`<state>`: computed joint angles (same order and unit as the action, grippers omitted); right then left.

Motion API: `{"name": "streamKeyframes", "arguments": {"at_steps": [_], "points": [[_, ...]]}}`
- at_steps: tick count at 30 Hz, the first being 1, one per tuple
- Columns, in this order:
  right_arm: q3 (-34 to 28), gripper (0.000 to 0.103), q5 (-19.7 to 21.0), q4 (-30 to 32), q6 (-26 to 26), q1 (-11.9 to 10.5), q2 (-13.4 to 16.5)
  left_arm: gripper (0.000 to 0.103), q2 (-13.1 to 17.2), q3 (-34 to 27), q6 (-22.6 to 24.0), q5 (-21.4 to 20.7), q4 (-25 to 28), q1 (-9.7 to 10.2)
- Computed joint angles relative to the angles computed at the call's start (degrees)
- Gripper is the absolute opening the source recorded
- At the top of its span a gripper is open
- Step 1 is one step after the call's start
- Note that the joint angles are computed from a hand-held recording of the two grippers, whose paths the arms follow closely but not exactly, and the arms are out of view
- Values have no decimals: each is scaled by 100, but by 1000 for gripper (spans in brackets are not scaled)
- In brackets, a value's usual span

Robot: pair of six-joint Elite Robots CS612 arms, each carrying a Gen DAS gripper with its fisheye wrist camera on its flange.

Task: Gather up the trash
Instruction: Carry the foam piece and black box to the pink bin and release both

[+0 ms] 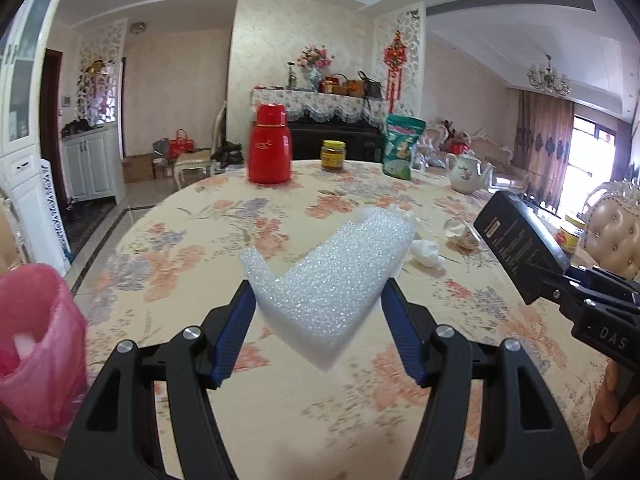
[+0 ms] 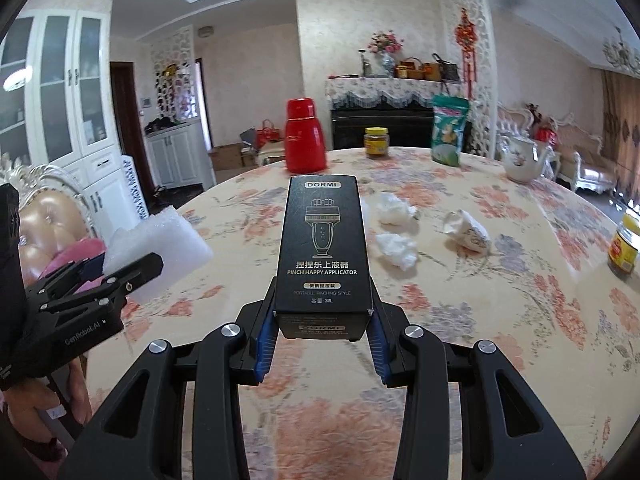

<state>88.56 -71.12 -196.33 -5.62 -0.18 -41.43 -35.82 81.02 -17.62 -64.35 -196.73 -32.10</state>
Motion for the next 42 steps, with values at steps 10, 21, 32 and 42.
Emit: {"name": "streamKeyframes", "arguments": {"at_steps": [10, 21, 32, 42], "points": [[-157, 38, 287, 135, -252, 225, 70, 63, -261, 649, 42, 644, -660, 63], [-781, 38, 1212, 937, -937, 677, 303, 63, -593, 1450, -291, 1525, -1069, 289], [-1868, 38, 2133, 2142, -1886, 1354, 794, 63, -936, 2127, -1145, 2340, -682, 844], [-2981, 38, 2322, 3054, -2178, 1741, 1337, 64, -861, 2093, -1778, 2052, -250, 1311]]}}
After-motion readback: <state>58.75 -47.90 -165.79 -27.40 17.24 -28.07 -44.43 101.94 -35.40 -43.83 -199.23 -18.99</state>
